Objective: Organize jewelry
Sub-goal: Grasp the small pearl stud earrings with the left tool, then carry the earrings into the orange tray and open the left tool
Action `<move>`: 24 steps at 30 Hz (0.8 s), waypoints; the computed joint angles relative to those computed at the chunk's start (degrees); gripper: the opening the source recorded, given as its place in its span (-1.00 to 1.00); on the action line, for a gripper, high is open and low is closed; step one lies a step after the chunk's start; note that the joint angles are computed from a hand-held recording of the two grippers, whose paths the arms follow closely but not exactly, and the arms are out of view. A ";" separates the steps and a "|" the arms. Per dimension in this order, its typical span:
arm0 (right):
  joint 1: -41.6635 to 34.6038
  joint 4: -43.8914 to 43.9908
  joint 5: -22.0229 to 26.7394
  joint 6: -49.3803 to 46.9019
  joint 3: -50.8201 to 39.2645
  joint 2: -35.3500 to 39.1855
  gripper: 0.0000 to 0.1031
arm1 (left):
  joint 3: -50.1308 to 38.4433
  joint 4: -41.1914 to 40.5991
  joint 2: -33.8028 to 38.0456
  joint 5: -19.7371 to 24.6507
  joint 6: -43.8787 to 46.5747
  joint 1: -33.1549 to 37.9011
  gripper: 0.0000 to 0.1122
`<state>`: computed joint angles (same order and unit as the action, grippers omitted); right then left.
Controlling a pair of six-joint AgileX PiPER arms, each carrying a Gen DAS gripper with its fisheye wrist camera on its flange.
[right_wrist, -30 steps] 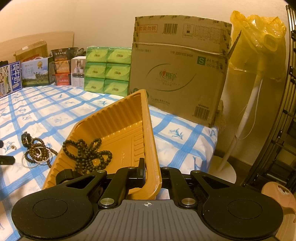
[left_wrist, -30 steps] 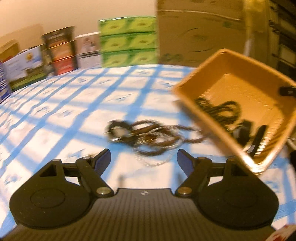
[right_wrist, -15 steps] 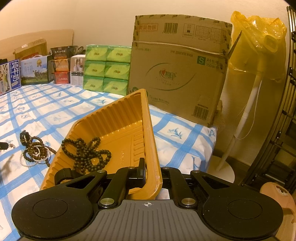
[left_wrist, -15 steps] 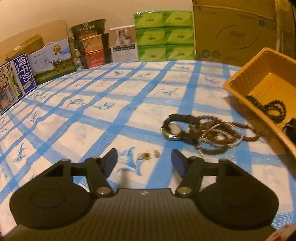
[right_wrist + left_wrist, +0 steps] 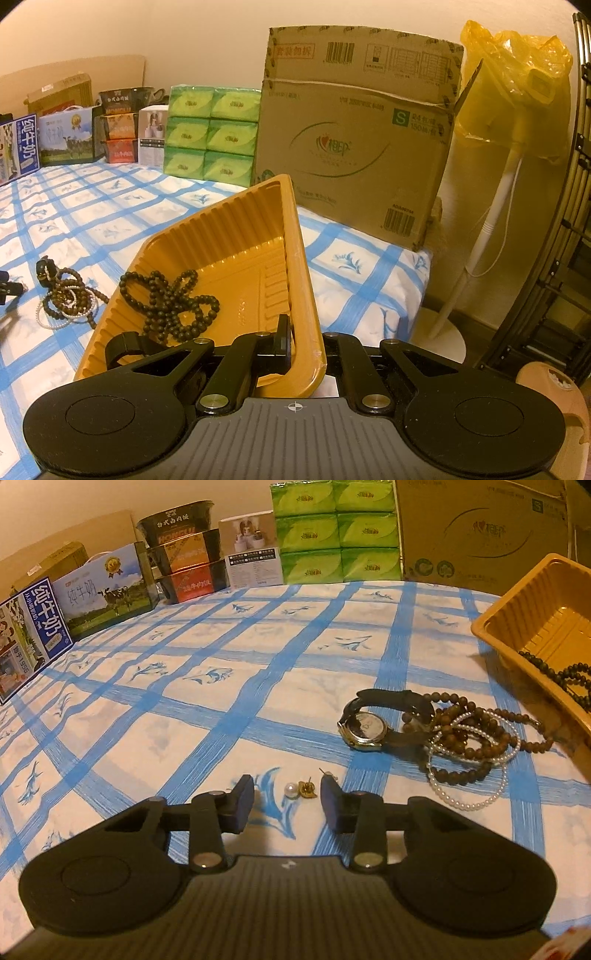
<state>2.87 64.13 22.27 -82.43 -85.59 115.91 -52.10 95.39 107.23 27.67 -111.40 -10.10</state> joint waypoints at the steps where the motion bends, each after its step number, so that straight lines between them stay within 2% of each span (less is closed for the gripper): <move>1: -0.04 -0.06 0.00 0.04 -0.02 0.04 -0.89 | -0.37 -0.18 0.31 0.36 0.01 -0.06 -0.41; 8: -0.13 -0.30 0.04 0.19 -0.17 0.16 -0.89 | -1.57 -1.53 1.11 0.25 1.15 -0.30 -0.70; 15: -0.13 -0.29 0.10 0.18 -0.23 0.19 -0.89 | -0.55 -2.86 -0.27 1.51 1.39 -1.55 -0.71; 24: -0.27 0.43 0.57 -0.06 -0.02 -0.19 -0.89 | 1.48 -8.86 -5.38 3.08 3.50 -6.12 -0.71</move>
<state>2.61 64.56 22.85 -82.49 -85.62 115.72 -50.62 86.53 101.85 30.75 -107.90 -16.22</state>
